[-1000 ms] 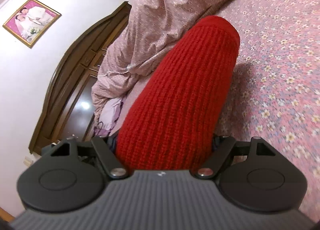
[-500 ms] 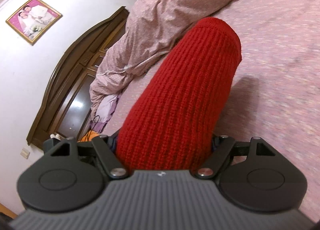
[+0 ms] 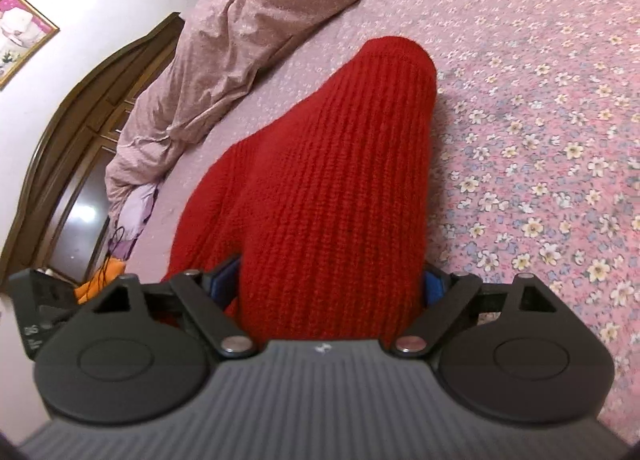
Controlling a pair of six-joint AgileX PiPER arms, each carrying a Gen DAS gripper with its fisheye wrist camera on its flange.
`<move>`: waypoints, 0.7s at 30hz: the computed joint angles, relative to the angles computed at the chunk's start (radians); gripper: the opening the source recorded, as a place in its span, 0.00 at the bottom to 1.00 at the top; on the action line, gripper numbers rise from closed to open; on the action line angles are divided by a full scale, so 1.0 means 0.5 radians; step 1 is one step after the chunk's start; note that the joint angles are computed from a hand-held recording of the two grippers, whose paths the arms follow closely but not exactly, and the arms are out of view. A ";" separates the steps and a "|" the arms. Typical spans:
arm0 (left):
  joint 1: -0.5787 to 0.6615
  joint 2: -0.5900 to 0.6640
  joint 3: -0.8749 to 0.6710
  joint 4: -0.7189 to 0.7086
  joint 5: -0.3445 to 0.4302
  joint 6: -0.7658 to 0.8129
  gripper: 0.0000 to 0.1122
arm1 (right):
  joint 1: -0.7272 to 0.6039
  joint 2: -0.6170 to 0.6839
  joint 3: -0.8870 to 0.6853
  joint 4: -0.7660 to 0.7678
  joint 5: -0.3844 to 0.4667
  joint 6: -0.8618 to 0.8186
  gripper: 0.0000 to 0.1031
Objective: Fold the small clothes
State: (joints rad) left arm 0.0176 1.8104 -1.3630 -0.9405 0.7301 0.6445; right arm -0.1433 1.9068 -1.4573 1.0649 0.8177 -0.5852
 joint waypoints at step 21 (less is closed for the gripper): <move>-0.450 -0.547 0.314 1.259 -0.501 -0.987 0.73 | 0.236 -0.739 0.589 -0.517 -0.701 0.051 0.74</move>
